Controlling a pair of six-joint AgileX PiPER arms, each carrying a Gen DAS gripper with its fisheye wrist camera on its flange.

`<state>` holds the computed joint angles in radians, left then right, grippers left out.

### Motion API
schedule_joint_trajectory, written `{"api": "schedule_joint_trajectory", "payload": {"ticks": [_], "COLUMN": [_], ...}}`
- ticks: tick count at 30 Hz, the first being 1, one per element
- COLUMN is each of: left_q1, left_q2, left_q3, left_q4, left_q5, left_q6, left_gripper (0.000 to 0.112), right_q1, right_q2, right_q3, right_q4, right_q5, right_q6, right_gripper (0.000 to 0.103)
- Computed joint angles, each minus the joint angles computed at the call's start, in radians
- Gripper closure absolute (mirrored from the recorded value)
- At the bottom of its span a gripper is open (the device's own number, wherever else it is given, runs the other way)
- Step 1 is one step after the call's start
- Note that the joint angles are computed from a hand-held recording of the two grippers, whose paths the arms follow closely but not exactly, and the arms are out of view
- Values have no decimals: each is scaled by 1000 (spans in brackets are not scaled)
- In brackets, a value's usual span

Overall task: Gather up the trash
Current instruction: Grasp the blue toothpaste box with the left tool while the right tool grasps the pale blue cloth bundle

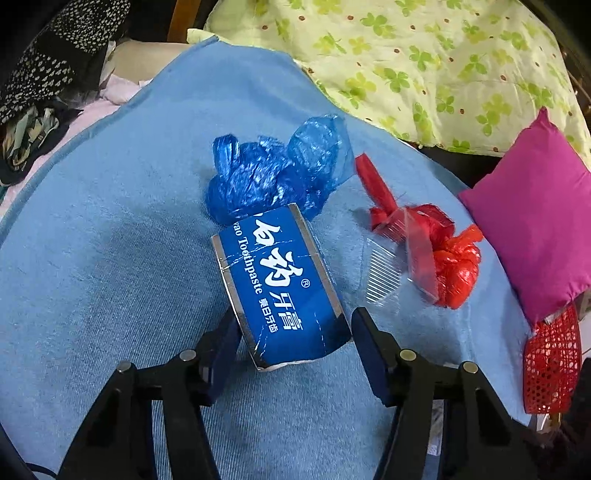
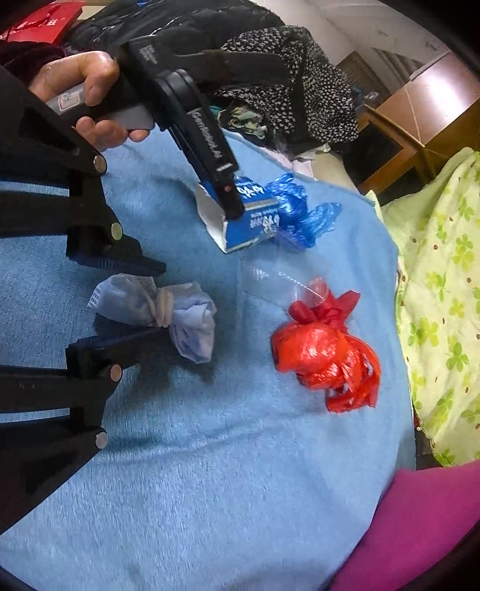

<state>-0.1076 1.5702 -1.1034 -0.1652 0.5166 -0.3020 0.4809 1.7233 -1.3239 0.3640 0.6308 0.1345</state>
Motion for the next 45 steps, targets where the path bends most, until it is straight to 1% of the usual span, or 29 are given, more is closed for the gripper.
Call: {"api": "schedule_joint_trajectory", "payload": {"ticks": [1,2,3,4,5,6,7,8,10,12,13,14,17,20,21,22,23,24,26,28,29,30,31,32,34,37,41,42,45], "left_q1": [1,1,3,6,6,5,-3,-1,7,4,2,-4,-5,-19,-22,-27,-35,-45,-73,-85,-90,-96,-99,-96,-83,-65,-68,-71,-103], "left_q2": [-13,-26,-39,-61,-74,-83,-88,-89,-93,-99,-102,-99,-85,-54,-45,-39,-35,-30,-12,4,10,19,30,38,43,26,-15,-31,-81], "left_q3": [10,18,26,39,48,55,59,64,68,69,72,68,59,40,35,31,28,23,5,-5,-8,-14,-21,-26,-23,-7,14,22,47], "left_q4": [-13,-23,-34,-50,-58,-47,-7,-3,-43,-16,10,33,29,48,39,32,43,67,154,183,203,225,237,225,190,155,162,174,296], "left_q5": [-3,-6,-8,-12,-13,-8,2,5,2,-3,-6,-9,-18,-14,-14,-16,-21,-22,-13,-10,-7,1,8,11,6,-8,-14,-18,-19], "left_q6": [12,21,37,60,71,69,35,29,60,33,5,-28,-39,-73,-68,-65,-78,-100,-176,-200,-216,-231,-238,-226,-198,-165,-165,-171,-270], "left_gripper": [51,69,70,74,75,75,75,75,75,67,54,46,44,41,41,41,38,37,36,36,36,36,43,47,48,49,50,50,50], "right_q1": [-5,-8,-13,-15,-17,-22,-27,-35,-45,-54,-58,-63,-55,-46,-44,-43,-43,-40,-22,-6,2,13,21,28,38,50,32,25,5], "right_q2": [-10,-19,-29,-36,-41,-44,-45,-43,-37,-34,-31,-28,-6,17,24,25,21,20,27,45,57,72,76,72,65,44,-8,-26,-75], "right_q3": [6,12,18,23,27,28,28,27,22,18,21,25,9,-8,-14,-10,0,3,-7,-29,-41,-60,-65,-61,-60,-45,-5,9,47], "right_q4": [4,6,7,9,12,19,27,48,76,103,120,145,140,142,138,140,153,152,92,19,-11,-57,-87,-106,-121,-175,-159,-154,-136], "right_q5": [-1,-4,-8,-11,-12,-6,0,9,20,28,29,32,39,48,48,40,21,8,-5,12,26,45,50,42,35,18,-18,-30,-62], "right_q6": [-4,-8,-10,-13,-17,-25,-29,-43,-65,-70,-81,-98,-84,-79,-72,-68,-72,-72,-28,28,47,71,86,94,86,112,94,85,70], "right_gripper": [72,72,72,72,72,72,72,72,72,71,71,71,70,66,58,40,36,36,36,41,47,63,65,66,74,76,76,76,76]}}
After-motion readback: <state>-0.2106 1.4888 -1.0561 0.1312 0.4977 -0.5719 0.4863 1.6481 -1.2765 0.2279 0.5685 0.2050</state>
